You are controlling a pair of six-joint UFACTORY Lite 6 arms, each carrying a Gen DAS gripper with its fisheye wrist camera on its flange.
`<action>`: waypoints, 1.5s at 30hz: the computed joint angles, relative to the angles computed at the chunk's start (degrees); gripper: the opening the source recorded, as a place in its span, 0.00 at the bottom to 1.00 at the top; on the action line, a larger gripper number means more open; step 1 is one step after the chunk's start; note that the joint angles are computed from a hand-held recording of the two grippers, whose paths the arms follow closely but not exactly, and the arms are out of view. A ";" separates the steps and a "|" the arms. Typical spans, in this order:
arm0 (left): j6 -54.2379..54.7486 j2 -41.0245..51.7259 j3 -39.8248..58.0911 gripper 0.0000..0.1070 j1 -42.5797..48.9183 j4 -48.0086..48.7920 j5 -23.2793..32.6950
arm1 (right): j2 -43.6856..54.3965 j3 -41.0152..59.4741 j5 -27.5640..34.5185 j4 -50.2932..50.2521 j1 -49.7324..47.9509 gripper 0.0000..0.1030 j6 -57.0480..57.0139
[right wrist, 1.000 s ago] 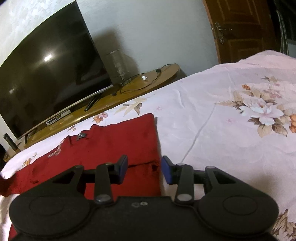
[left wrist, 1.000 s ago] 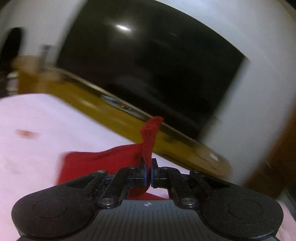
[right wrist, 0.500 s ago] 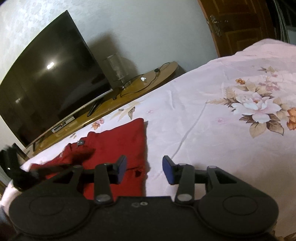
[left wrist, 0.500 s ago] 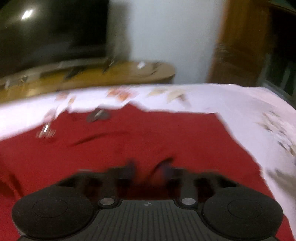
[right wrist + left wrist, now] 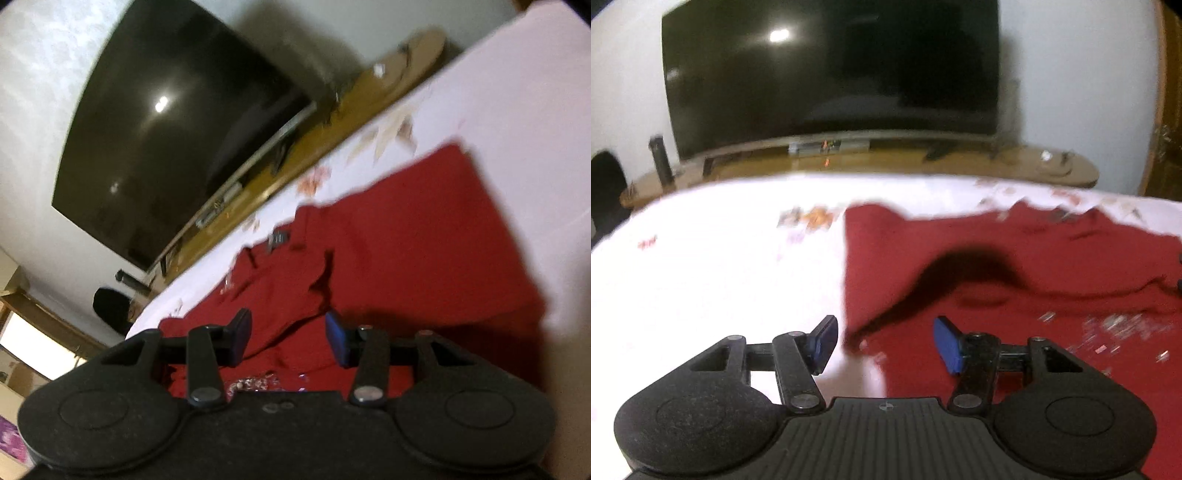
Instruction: Fold small clothes
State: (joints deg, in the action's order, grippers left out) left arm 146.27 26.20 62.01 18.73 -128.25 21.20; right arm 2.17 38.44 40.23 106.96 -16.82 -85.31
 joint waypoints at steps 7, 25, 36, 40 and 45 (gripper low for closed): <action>-7.98 8.35 7.54 0.40 1.39 5.40 2.46 | 9.49 7.40 -4.01 6.78 5.89 0.35 -0.13; -12.84 11.09 10.29 0.20 3.94 15.92 6.35 | -9.78 -0.23 -11.32 10.11 4.90 0.06 -16.51; -23.36 12.48 13.14 0.20 4.83 23.49 6.69 | -7.65 -3.31 -14.21 5.75 1.25 0.06 -14.26; -29.51 13.31 15.50 0.21 5.40 30.06 6.82 | -3.22 -1.59 -18.12 8.25 2.47 0.06 -17.56; -26.12 9.64 13.48 0.39 10.88 33.07 12.48 | -6.73 -1.97 -17.98 1.02 0.14 0.22 -12.86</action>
